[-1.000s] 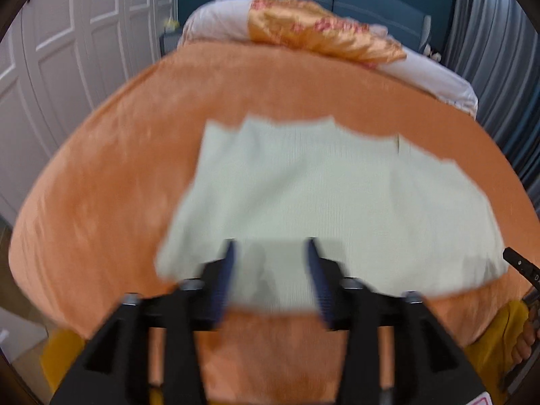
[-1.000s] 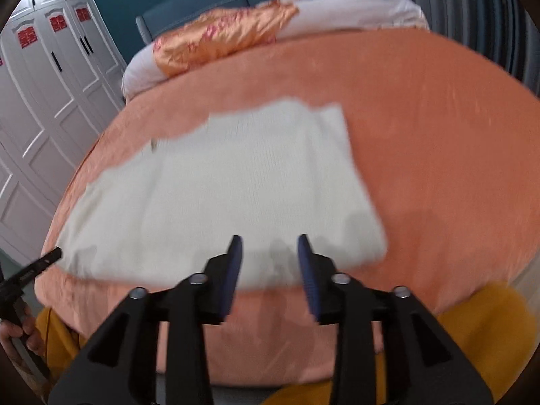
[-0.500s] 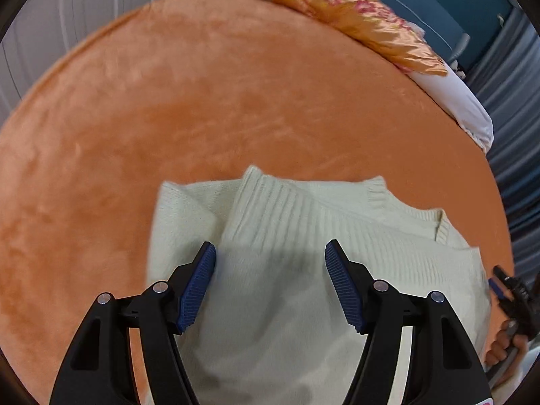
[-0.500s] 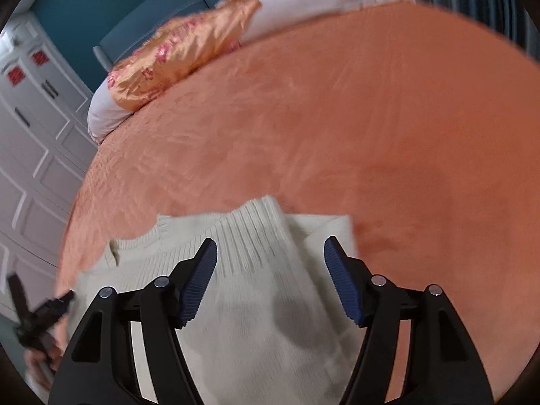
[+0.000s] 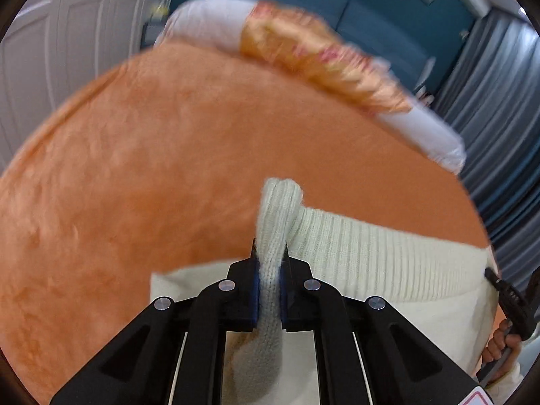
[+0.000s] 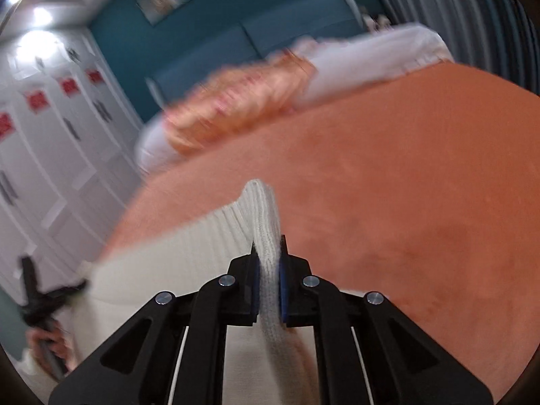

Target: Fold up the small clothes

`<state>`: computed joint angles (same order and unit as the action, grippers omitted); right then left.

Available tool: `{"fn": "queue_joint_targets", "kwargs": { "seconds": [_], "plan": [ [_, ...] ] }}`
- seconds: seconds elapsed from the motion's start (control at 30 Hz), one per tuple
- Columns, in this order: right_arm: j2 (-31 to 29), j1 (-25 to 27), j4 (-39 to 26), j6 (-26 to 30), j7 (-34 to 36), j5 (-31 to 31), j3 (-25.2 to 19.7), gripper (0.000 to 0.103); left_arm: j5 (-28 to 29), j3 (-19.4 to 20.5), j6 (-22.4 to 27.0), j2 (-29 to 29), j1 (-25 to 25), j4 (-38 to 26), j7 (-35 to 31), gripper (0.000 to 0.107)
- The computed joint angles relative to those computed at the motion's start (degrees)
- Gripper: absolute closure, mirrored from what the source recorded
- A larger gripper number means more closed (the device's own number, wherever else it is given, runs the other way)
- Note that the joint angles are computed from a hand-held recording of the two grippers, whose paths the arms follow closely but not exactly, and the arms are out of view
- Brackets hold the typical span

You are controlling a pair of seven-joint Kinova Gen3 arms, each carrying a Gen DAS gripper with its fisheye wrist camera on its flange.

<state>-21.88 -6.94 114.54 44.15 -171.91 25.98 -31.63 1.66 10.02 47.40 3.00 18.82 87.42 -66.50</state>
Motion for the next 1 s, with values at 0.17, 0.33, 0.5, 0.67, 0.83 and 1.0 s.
{"fn": "queue_joint_targets", "kwargs": {
  "seconds": [0.17,0.33,0.5,0.67,0.83,1.0],
  "plan": [
    [8.13,1.89,-1.94,6.28,3.37,-3.85,-3.45,0.093,-6.96,2.24,-0.86,4.24,0.11,3.85,7.42,0.099],
    [6.33,7.95,-7.63,17.93,0.64,3.1,-15.35,0.084,-15.77,9.06,5.79,3.25,-1.88,0.49,16.03,0.087],
    [5.68,-3.46,-10.8,18.09,-4.49,5.8,-16.42,0.083,-19.8,4.65,3.67,-6.18,10.3,4.19,19.77,0.087],
    [16.75,-12.75,-13.46,12.53,-8.39,10.28,-23.43,0.086,-14.25,9.41,7.47,-4.08,15.59,4.07,16.52,0.084],
    [14.56,-16.3,-10.05,17.81,-15.21,7.29,-23.28,0.087,-14.91,9.82,7.88,-6.76,15.5,11.1,21.0,0.09],
    [1.73,-25.21,-1.82,25.87,-19.63,-3.19,-10.14,0.092,-13.1,8.6,11.59,-13.25,11.1,15.35,20.03,0.093]
  ]
}}
